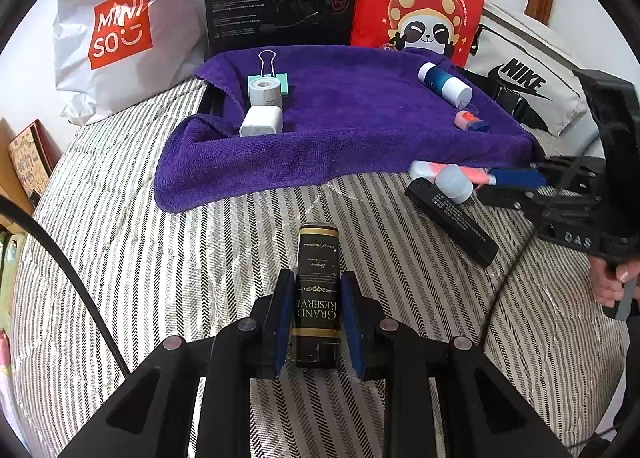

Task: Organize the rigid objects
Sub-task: 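Grasp the pink tube with the right gripper while the left holds the bottle, then lift the pink tube with the right gripper while the left holds the bottle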

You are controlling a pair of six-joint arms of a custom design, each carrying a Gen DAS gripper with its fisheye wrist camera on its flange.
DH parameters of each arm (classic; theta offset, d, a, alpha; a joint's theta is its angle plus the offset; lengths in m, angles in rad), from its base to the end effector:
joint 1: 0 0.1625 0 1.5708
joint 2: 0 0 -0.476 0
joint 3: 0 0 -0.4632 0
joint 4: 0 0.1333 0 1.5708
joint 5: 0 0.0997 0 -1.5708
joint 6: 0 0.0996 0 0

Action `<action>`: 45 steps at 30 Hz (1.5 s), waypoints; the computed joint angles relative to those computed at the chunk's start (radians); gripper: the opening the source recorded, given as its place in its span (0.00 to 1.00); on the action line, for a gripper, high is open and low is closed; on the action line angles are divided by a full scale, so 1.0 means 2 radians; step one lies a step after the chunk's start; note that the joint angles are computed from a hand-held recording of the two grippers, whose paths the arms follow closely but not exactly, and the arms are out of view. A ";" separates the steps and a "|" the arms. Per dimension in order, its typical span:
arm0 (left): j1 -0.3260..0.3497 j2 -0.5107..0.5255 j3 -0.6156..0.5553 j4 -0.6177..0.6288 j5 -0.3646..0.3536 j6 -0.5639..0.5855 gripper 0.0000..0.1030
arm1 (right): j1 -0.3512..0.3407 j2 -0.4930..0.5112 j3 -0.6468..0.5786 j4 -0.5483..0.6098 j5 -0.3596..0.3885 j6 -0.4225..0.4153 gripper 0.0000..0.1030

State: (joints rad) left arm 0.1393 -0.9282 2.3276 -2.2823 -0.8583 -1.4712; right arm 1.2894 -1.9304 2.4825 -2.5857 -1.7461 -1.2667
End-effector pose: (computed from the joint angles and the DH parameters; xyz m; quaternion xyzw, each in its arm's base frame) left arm -0.3621 -0.2511 -0.0344 0.1001 0.8845 -0.2883 0.3529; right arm 0.0114 -0.3779 0.3219 0.4409 -0.8638 0.1038 0.2206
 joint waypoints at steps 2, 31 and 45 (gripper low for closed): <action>0.000 -0.001 0.001 -0.003 0.000 0.000 0.22 | -0.001 -0.011 -0.001 0.028 -0.001 -0.008 0.24; 0.002 0.001 -0.002 -0.001 0.000 0.001 0.23 | -0.080 -0.119 0.013 0.103 0.024 -0.060 0.16; 0.004 0.002 -0.005 0.007 0.001 0.000 0.23 | -0.046 -0.090 0.025 0.048 0.006 -0.050 0.17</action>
